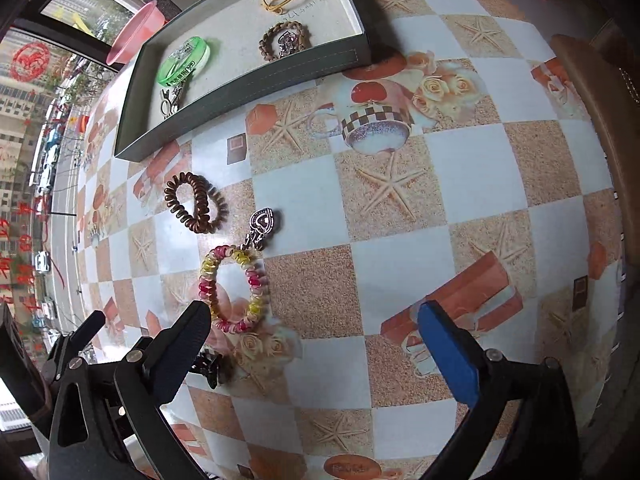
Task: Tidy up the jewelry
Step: 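Move the left tool to the black claw clip while the right tool approaches the second heart pendant, then grasp the black claw clip with the left tool while the right tool grasps the second heart pendant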
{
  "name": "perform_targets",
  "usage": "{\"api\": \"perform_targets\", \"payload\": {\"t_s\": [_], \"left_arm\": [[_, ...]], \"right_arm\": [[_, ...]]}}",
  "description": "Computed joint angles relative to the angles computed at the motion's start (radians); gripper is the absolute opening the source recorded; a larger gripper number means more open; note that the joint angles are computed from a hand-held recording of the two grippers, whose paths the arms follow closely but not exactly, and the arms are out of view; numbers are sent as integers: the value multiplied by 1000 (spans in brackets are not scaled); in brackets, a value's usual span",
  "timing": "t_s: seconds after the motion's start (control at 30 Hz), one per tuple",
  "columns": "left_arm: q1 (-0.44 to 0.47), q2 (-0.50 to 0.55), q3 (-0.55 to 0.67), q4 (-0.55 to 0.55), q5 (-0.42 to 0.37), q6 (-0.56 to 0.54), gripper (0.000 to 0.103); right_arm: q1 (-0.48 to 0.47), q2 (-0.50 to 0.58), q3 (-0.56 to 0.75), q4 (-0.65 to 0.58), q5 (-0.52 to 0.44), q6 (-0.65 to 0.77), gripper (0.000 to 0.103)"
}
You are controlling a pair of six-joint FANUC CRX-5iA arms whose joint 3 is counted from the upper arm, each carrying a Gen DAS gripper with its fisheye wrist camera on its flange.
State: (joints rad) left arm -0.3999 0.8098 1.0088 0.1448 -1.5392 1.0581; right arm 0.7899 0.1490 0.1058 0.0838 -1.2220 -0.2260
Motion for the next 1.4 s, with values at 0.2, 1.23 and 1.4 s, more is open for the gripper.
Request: {"api": "perform_targets", "payload": {"t_s": [0.2,1.23,1.4], "left_arm": [[-17,-89,-176,-27,73,-36,103],[-31,-100,-284,-55,178,30,103],[-38,-113,-305,-48,188,21,102]], "right_arm": [[11,33,32,-46,-27,9,103],[-103,312,338,-13,-150,218,68],[-96,390,451,4,-245,266,59]]}}
